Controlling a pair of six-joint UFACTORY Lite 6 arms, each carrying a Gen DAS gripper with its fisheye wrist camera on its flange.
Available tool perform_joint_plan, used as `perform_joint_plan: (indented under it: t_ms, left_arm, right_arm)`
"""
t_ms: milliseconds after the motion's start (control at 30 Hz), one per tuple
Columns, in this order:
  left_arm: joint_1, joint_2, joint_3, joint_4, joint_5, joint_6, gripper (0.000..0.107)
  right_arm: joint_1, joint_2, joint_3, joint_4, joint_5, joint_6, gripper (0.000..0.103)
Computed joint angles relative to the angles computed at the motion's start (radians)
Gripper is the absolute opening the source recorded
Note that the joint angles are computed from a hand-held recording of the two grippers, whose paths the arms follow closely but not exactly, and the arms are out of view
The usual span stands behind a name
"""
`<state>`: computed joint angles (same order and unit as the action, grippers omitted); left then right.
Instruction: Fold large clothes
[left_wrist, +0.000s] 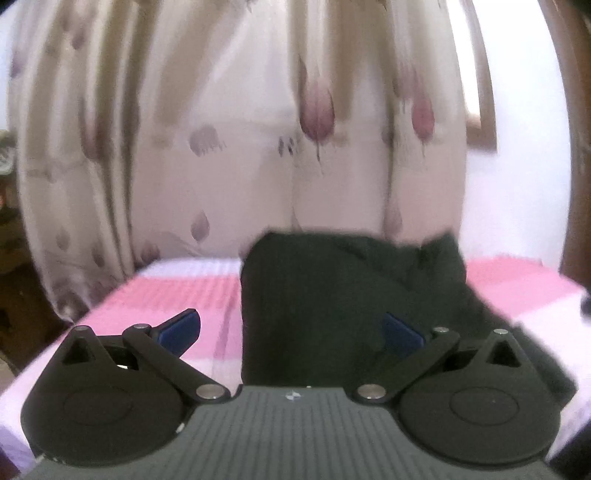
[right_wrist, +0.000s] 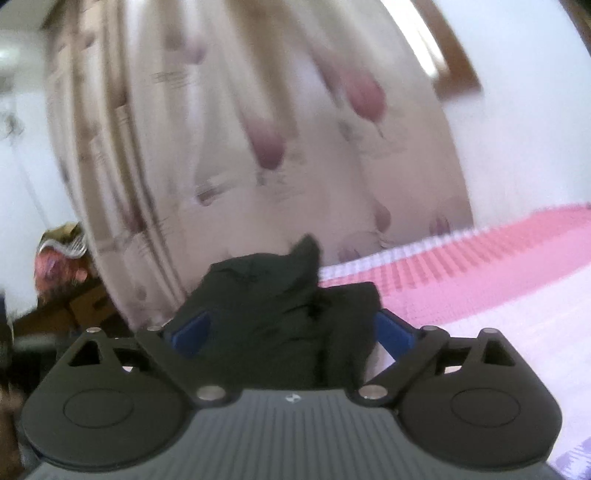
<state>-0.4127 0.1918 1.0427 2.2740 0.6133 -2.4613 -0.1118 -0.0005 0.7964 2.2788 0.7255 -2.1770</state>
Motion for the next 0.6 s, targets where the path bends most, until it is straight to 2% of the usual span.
perform_joint_plan:
  t_ms: [67,133,200,333,500,600]
  left_arm:
    - [-0.048,-0.030,0.000,-0.093,0.059,0.053,0.103]
    - [-0.108,-0.029,0.044,-0.262,0.121,0.207,0.103]
    - [-0.162,-0.021,0.082,-0.361,0.200,0.306,0.103]
    - [-0.202,-0.070,0.062,-0.370,0.228,0.315,0.103]
    - [-0.281,-0.064,0.103,-0.507,0.383,0.411,0.103]
    - [-0.271,-0.099,0.081,-0.489,0.322,0.384,0.103]
  right_arm:
    - [0.015,-0.081,-0.058,-0.018,-0.009,-0.001,0.097]
    - [0.016,-0.140,-0.091,-0.053,-0.006,0.040,0.097]
    - [0.019,-0.183,-0.110,-0.085,-0.010,0.083,0.097]
    - [0.030,-0.243,-0.144,-0.095,-0.017,0.090,0.097]
    - [0.028,-0.307,-0.167,-0.132,-0.021,0.118,0.097]
    - [0.059,-0.350,-0.190,-0.090,-0.064,0.069,0.098]
